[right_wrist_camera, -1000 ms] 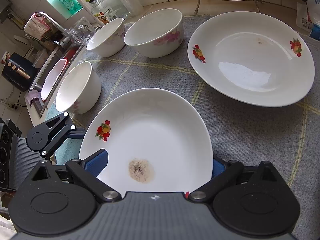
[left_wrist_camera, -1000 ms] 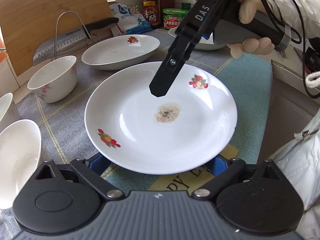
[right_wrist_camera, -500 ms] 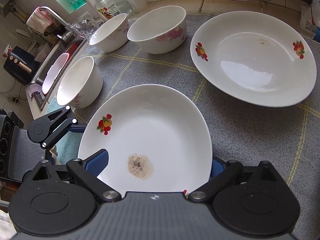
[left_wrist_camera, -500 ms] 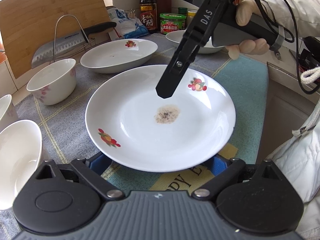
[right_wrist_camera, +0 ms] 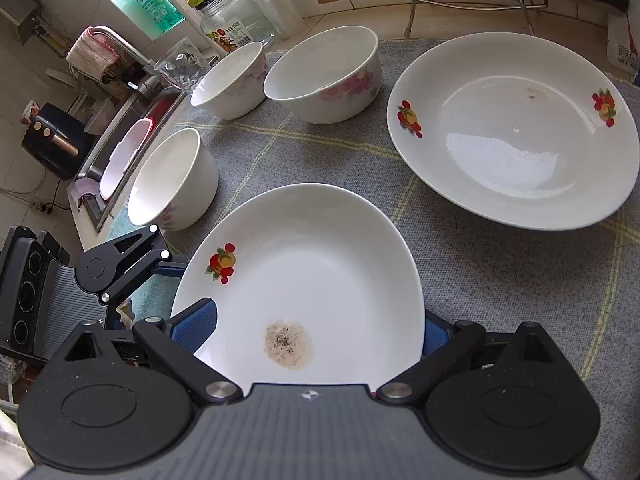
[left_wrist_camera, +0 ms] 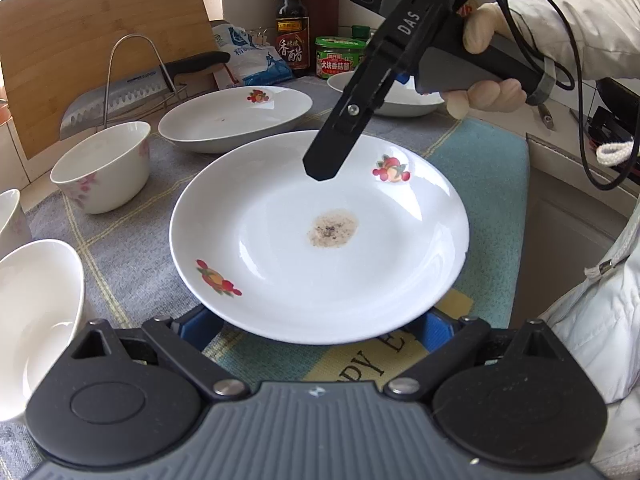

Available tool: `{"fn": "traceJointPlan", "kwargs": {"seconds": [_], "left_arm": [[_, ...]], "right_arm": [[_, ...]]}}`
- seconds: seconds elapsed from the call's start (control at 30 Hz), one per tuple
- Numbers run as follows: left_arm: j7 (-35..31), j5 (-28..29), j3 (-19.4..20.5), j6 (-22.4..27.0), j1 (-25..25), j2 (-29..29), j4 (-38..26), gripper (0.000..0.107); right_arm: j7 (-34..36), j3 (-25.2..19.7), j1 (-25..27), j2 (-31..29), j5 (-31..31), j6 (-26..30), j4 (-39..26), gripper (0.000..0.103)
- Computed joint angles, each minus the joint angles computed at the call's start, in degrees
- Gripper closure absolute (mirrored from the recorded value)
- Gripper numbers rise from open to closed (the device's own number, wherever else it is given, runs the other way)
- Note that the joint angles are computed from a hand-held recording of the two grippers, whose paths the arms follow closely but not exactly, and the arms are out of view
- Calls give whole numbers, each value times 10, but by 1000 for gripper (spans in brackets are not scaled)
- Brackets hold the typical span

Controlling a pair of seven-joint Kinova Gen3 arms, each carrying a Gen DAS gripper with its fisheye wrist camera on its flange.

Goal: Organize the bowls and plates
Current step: 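Carry the stained plate with the right tool and lower it onto another plate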

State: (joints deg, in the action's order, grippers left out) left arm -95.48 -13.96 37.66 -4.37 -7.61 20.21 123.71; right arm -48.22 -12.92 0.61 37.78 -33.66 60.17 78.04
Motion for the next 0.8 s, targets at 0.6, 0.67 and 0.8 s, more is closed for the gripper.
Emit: {"fn": "traceJointPlan", "kwargs": {"seconds": [0.6, 0.67, 0.8], "left_arm": [[-86, 80, -3, 75, 53, 12, -99, 10], [-99, 91, -20, 80, 77, 21, -118, 10], [-126, 112, -43, 94, 116, 42, -162, 10]], "right_arm": [[47, 17, 60, -51, -22, -3, 42, 1], [56, 21, 72, -57, -27, -2, 47, 1], [75, 30, 97, -65, -35, 5, 47, 1]]}}
